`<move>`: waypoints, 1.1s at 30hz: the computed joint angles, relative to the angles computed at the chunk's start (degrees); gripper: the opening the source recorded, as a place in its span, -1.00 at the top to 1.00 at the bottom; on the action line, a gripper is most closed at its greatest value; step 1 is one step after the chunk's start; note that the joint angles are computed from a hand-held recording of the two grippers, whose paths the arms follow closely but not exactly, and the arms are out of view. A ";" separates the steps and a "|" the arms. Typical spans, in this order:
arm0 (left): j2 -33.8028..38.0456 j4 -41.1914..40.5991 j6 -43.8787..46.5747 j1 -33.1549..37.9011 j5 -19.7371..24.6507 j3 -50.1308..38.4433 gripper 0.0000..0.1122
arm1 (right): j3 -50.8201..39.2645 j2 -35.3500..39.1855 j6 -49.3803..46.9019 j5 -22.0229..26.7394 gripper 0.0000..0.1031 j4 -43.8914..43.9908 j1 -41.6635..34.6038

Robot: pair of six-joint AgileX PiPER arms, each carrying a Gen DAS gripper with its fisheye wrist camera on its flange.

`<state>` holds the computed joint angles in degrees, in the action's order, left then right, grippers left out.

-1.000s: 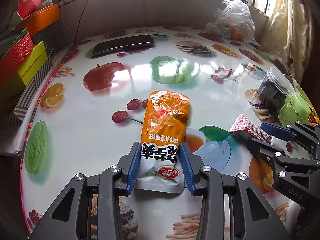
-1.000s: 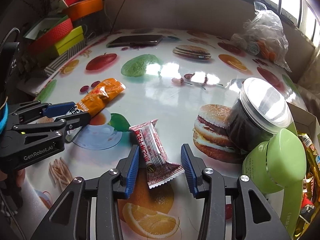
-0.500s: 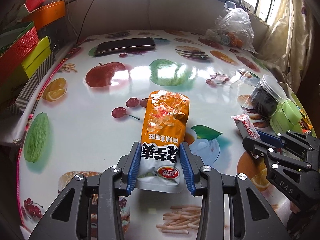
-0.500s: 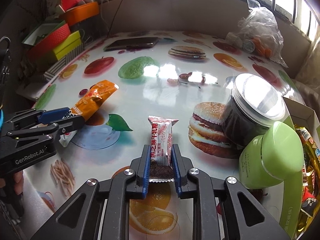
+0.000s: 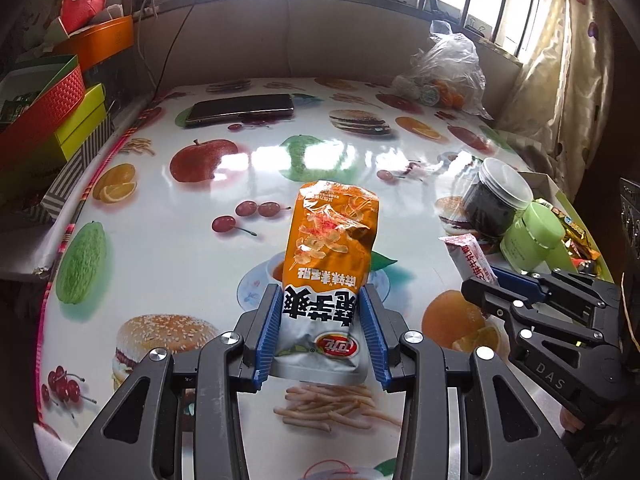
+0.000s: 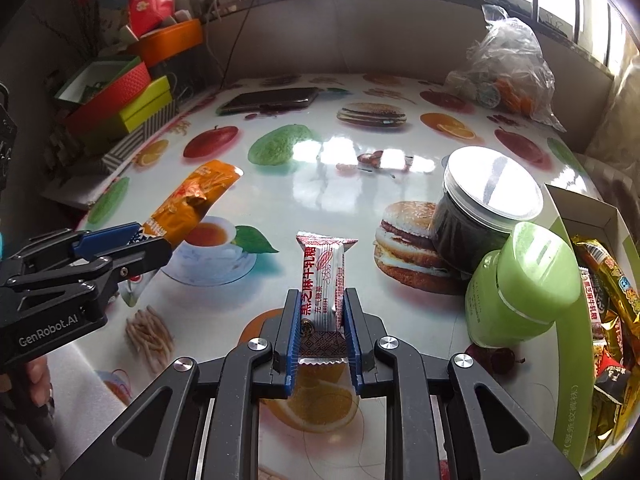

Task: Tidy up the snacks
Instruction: 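Lift and carry both held snacks over the green box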

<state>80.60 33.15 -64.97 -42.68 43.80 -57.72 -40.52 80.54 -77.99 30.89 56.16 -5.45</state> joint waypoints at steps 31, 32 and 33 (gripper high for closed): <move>3.11 8.24 -9.04 -17.94 10.08 -12.66 0.26 | 2.30 -14.72 -9.95 23.43 0.63 3.01 -30.18; 3.41 8.39 -9.10 -18.31 10.19 -13.15 0.26 | 2.24 -14.85 -10.43 24.06 0.63 3.14 -31.30; 3.64 8.42 -9.03 -18.63 10.13 -13.56 0.26 | 2.20 -14.92 -10.88 24.59 0.63 3.31 -32.35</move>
<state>84.23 41.57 -74.00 -61.31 53.93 -71.27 -38.32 65.62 -88.88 55.48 59.48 -37.80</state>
